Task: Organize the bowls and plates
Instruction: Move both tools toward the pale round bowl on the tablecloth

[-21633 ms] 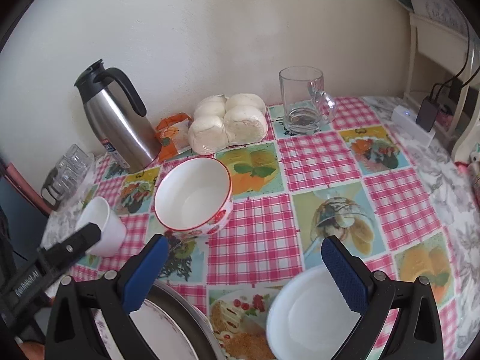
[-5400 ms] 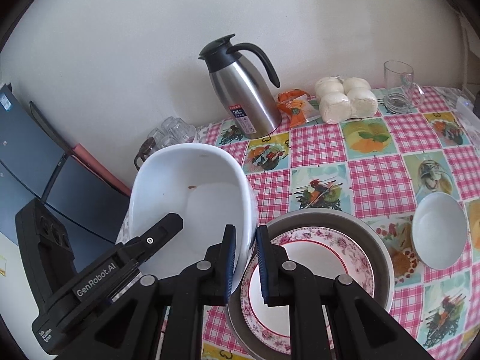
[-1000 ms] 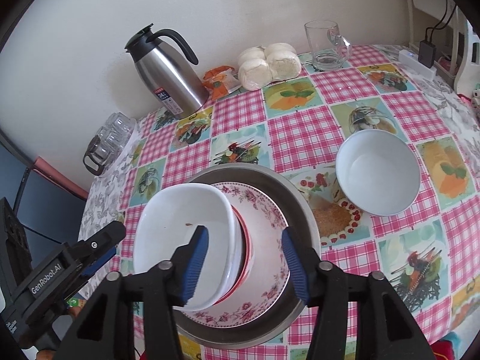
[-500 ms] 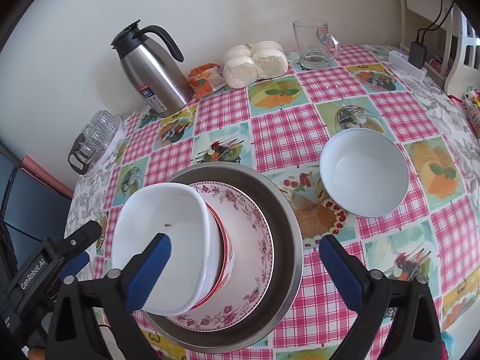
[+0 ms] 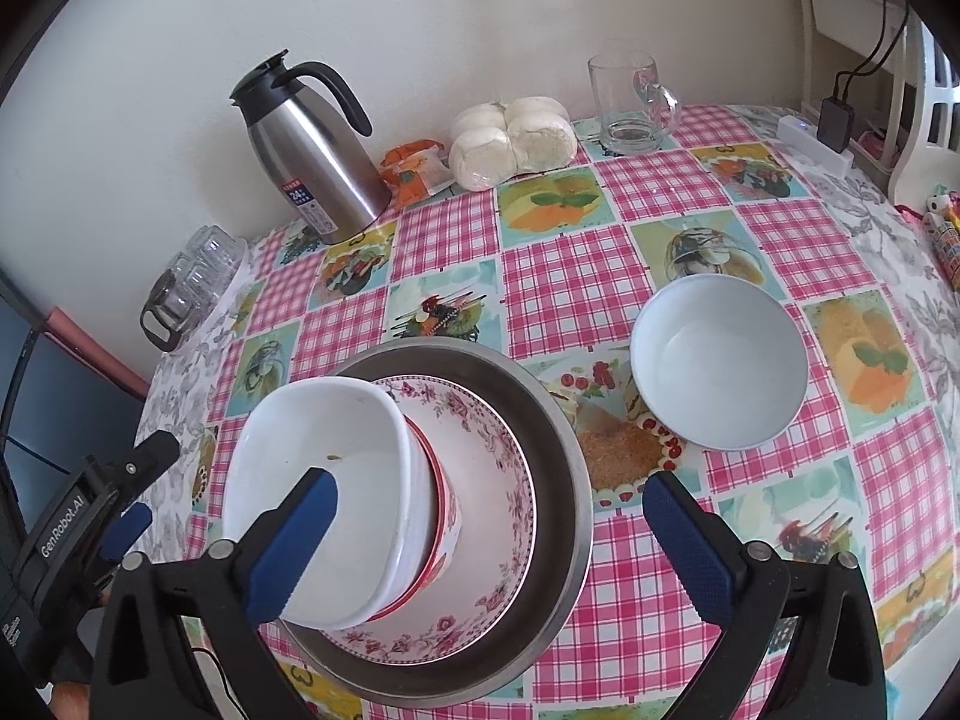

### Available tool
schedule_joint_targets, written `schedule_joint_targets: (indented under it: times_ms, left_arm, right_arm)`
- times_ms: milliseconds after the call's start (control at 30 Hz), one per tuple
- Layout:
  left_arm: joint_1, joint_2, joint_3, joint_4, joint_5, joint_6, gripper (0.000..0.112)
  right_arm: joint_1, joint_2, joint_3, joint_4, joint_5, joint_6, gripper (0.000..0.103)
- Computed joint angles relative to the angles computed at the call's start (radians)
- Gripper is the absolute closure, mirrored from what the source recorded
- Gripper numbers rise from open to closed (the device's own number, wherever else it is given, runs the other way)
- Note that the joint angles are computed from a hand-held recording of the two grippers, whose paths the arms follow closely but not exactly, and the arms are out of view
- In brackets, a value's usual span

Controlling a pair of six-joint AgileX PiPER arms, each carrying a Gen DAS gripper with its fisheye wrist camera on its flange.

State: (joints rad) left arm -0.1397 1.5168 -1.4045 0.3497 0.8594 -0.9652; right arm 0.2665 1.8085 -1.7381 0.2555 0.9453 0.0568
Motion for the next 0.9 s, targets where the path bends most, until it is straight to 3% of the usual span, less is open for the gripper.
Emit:
schedule_joint_targets:
  times_ms: [367, 667, 900]
  left_arm:
    - [-0.136, -0.026, -0.007, 0.195, -0.090, -0.169, 0.011]
    - [-0.273, 0.053, -0.118, 0.217, -0.127, -0.103, 0.011]
    - [-0.370, 0.179, -0.295, 0.192, -0.082, -0.016, 0.011]
  right_arm:
    - [-0.106, -0.010, -0.001, 0.007, -0.007, -0.013, 0.000]
    - [-0.238, -0.005, -0.003, 0.044, -0.011, -0.030, 0.000]
    - [-0.342, 0.014, -0.021, 0.063, -0.007, -0.026, 0.000]
